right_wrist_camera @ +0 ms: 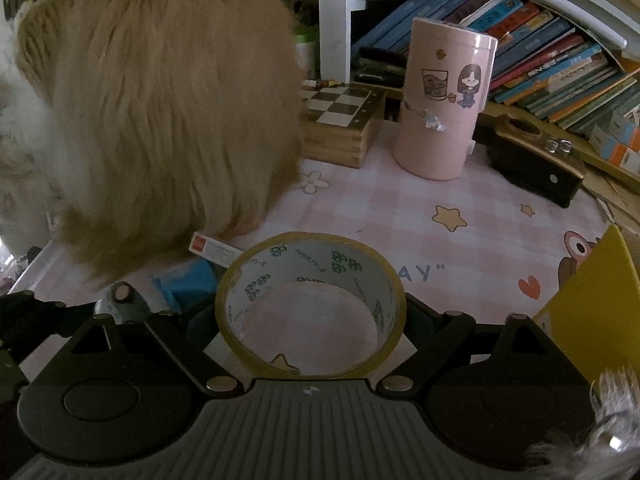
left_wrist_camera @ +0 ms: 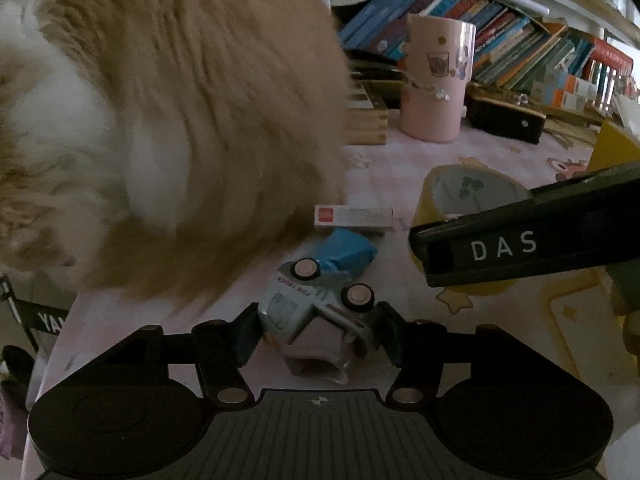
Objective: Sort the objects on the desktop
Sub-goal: 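Grasp the toy car with the left gripper while the right grasps the tape roll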
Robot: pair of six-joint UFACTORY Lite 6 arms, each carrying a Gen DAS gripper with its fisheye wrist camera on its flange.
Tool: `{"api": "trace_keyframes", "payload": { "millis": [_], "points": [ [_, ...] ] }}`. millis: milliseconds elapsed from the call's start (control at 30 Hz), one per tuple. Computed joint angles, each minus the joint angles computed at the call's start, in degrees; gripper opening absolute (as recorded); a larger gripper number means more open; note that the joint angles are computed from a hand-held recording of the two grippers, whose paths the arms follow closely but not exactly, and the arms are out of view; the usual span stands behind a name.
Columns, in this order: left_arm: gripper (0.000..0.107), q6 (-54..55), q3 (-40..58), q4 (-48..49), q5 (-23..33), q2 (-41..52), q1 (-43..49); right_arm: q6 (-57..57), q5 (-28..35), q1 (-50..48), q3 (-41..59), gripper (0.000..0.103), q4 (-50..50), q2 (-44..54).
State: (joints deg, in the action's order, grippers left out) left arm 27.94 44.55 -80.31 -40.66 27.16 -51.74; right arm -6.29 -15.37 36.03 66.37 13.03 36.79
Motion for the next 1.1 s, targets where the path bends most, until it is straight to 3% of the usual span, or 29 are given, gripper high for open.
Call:
{"api": "trace_keyframes", "payload": {
  "millis": [567, 1100],
  "points": [
    [0.06, 1.0, -11.4, -10.4, -6.2, -15.6, -9.1, -0.8, -3.2, 2.8, -11.6, 0.091, 4.9, -10.4],
    [0.06, 7.6, -20.4, -25.0, -14.5, -33.8, -25.8, -19.0, -7.5, 17.0, -33.5, 0.091, 37.8, -34.3]
  ]
}}
